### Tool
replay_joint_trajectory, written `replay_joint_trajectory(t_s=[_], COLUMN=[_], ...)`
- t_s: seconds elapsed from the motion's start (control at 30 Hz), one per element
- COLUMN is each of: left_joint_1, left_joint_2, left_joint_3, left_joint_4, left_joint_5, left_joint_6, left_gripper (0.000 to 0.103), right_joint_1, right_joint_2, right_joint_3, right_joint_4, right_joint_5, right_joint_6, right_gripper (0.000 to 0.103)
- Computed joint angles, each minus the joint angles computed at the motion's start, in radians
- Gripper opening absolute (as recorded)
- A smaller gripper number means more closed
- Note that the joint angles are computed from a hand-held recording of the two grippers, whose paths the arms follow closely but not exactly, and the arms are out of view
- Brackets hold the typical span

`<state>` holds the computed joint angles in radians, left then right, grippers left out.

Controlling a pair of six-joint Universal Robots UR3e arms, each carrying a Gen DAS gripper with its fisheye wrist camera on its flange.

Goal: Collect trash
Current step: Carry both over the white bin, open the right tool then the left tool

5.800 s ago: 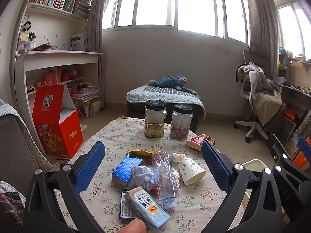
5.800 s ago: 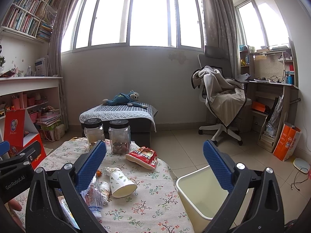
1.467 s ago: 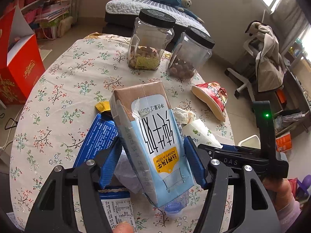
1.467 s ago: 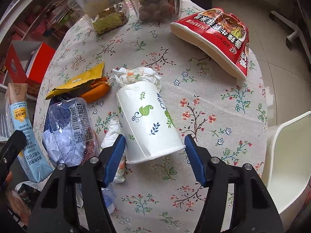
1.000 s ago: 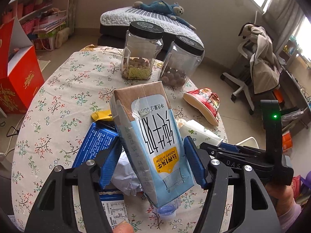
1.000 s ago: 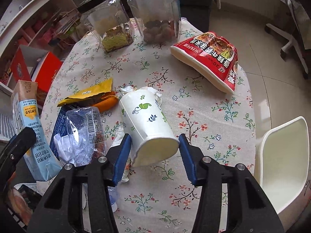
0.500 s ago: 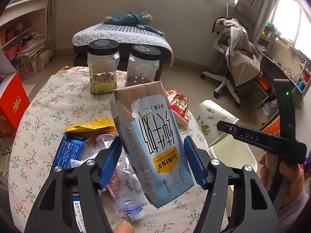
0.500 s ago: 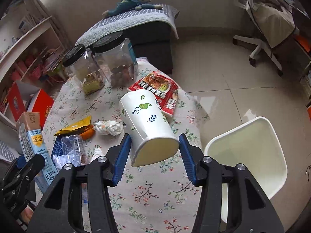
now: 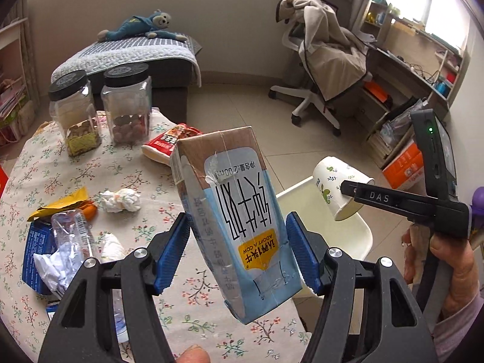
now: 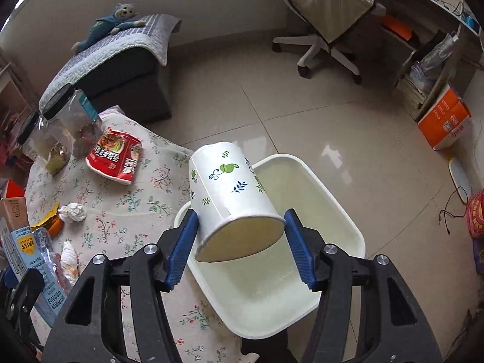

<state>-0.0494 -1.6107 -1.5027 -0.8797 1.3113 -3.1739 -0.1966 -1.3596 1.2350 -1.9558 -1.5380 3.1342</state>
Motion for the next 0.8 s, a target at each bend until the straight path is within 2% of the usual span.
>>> replay_joint_trajectory(t_s=[0.1, 0.17, 0.2, 0.47, 0.67, 0.73, 0.8], left_joint_1=[-0.084, -0.140, -0.162, -0.274, -0.321, -0.324, -0.319], left_joint_2=[-0.082, -0.140, -0.166, -0.343, -0.472, -0.487, -0.470], left_joint_3=[0.079, 0.138, 0.166, 0.399, 0.593, 0.619, 0.595], left_joint_4=[0.002, 0.001, -0.003, -0.063, -0.155, -0.172, -0.158], left_joint_5=[0.034, 0.058, 0.067, 0.104, 0.087, 0.086, 0.080], left_joint_6=[-0.028, -0.049, -0.056, -0.110, -0.127, -0.136, -0.135], left_gripper=[0.065, 0.065, 0.065, 0.065, 0.067, 0.073, 0.074], right_joint_1=[-0.040, -0.076, -0.093, -0.194, -0.268, -0.273, -0.255], right_joint_2=[-0.028, -0.071, -0.090, -0.174, -0.229, -0.241, -0.245], right_joint_3=[0.036, 0.088, 0.110, 0.217, 0.281, 0.299, 0.312], right_joint_4=[-0.042, -0.111, -0.142, -0.336, -0.399, -0.413, -0.439], right_joint_5=[-0.021, -0.025, -0.024, -0.062, -0.042, -0.053, -0.087], right_joint_6=[0.033, 0.066, 0.082, 0.198, 0.267, 0.265, 0.253], right_gripper=[0.071, 0.085, 0.086, 0.094, 0.096, 0.096, 0.096])
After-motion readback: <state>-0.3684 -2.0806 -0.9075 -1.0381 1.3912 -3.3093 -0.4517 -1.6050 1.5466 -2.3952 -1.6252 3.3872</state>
